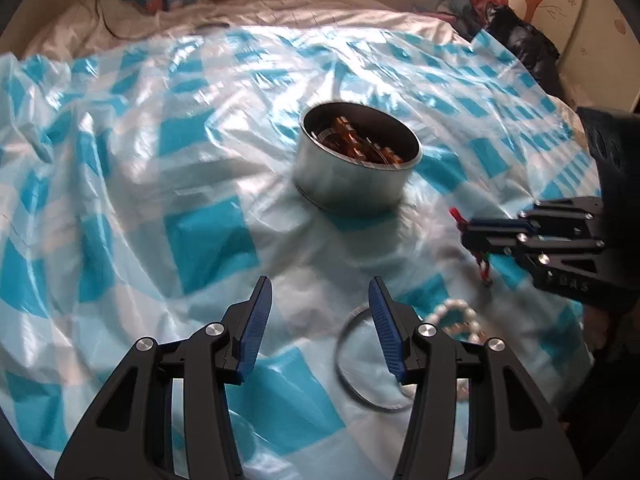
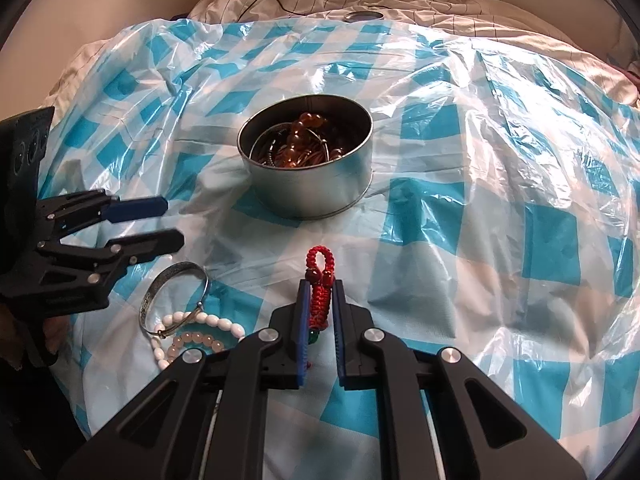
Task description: Organize jewelry
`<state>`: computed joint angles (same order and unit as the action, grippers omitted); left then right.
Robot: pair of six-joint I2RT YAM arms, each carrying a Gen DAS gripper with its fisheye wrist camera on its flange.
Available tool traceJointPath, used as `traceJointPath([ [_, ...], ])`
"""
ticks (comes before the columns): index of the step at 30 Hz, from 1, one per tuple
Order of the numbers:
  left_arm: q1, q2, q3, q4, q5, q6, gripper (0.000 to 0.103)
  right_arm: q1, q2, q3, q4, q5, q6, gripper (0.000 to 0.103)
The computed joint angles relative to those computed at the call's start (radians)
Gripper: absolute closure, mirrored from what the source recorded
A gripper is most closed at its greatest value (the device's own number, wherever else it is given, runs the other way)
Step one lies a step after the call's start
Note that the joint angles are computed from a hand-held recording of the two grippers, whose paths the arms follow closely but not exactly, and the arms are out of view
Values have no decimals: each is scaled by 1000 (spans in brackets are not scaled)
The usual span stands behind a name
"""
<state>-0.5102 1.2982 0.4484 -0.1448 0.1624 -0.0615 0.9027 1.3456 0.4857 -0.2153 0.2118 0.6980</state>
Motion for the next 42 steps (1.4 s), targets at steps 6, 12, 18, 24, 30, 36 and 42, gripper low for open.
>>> traceJointPath([
  [6, -99, 22, -25, 8, -59, 16, 57, -6, 18, -2, -1, -5, 9, 91],
  [12, -139, 14, -33, -1, -94, 37, 91, -10, 71, -3, 19, -16, 5, 77],
  [18, -119, -33, -34, -28, -83, 37, 101, 6, 80, 0, 26, 2, -6, 89],
  [24, -33, -121, -24, -65, -17, 30, 101, -87, -65, -89, 114, -102, 31, 91],
  [30, -36, -84, 4, -45, -24, 20, 101, -220, -176, -179, 248, -299, 80, 91],
  [36, -57, -82, 34, -32, -39, 4, 101, -238, -274, -188, 257, -288, 96, 91],
  [42, -59, -63, 78, -10, -65, -16, 101, -189, -359, -153, 169, -139, 71, 91],
])
